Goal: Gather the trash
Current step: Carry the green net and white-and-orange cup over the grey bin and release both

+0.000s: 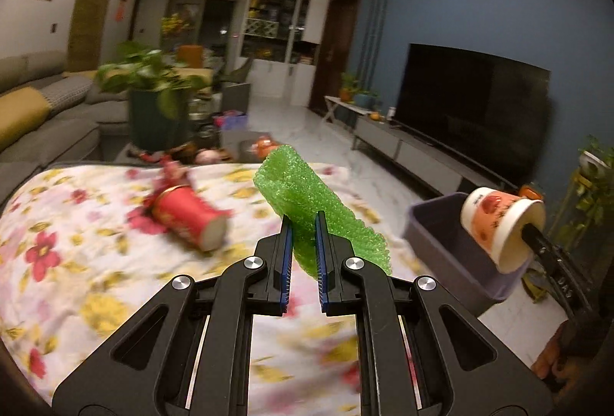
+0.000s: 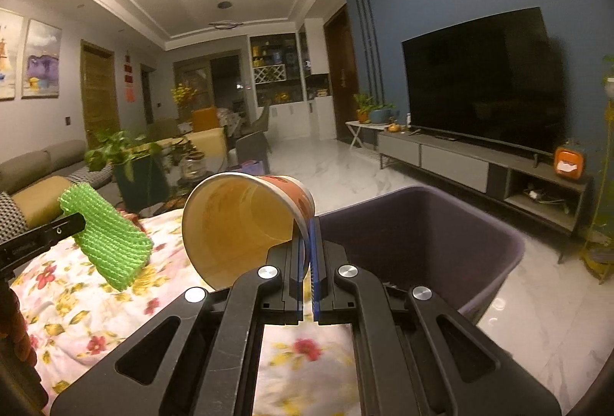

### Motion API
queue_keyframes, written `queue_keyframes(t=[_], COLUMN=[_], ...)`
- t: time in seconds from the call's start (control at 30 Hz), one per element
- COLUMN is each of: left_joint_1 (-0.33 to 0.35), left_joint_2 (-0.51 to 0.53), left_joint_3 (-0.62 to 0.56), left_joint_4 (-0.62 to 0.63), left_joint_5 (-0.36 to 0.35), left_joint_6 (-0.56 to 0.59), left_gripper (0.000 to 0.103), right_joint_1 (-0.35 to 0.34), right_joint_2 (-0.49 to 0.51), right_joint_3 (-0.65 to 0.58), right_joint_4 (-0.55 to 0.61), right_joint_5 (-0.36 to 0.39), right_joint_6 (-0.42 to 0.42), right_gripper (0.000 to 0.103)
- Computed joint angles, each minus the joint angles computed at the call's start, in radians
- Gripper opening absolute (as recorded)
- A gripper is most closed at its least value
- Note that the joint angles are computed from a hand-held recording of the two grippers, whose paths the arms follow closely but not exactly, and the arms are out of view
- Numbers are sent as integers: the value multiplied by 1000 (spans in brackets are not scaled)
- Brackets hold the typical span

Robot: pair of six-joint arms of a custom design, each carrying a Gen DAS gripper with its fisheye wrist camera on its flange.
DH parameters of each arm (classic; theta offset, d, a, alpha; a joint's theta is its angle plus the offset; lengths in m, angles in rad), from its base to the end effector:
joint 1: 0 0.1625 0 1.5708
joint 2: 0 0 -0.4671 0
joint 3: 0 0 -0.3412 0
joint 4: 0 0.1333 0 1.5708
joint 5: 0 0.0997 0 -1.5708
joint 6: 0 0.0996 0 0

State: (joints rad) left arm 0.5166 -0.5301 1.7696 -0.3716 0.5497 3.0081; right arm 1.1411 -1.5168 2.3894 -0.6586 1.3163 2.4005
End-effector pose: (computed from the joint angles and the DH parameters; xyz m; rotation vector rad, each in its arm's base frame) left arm -0.3022 -0.4227 -0.0281 0.5921 2.2457 -1.4043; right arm 0.0117 -0.3547 0.2497 0.5371 -2.0315 1.5520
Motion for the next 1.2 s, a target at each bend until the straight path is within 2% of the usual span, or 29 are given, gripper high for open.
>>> queue_keyframes(t=[0.43,1.0,1.2], left_joint_1=[-13,30,47], left_joint_2=[190,327,366], left_joint_3=[-314,-549,-620], left_joint_4=[129,224,274], left_joint_5=[169,265,288], left_joint_6=[82,146,153], left_gripper=[10,10,11], right_joint_1=[-82,-148,-150], right_joint_2=[-56,-51,-42], right_joint_3=[-83,-170,-184], right_joint_4=[35,67,75], right_joint_5=[2,-28,-33], right_joint_6=[32,94,110], right_gripper=[4,4,4])
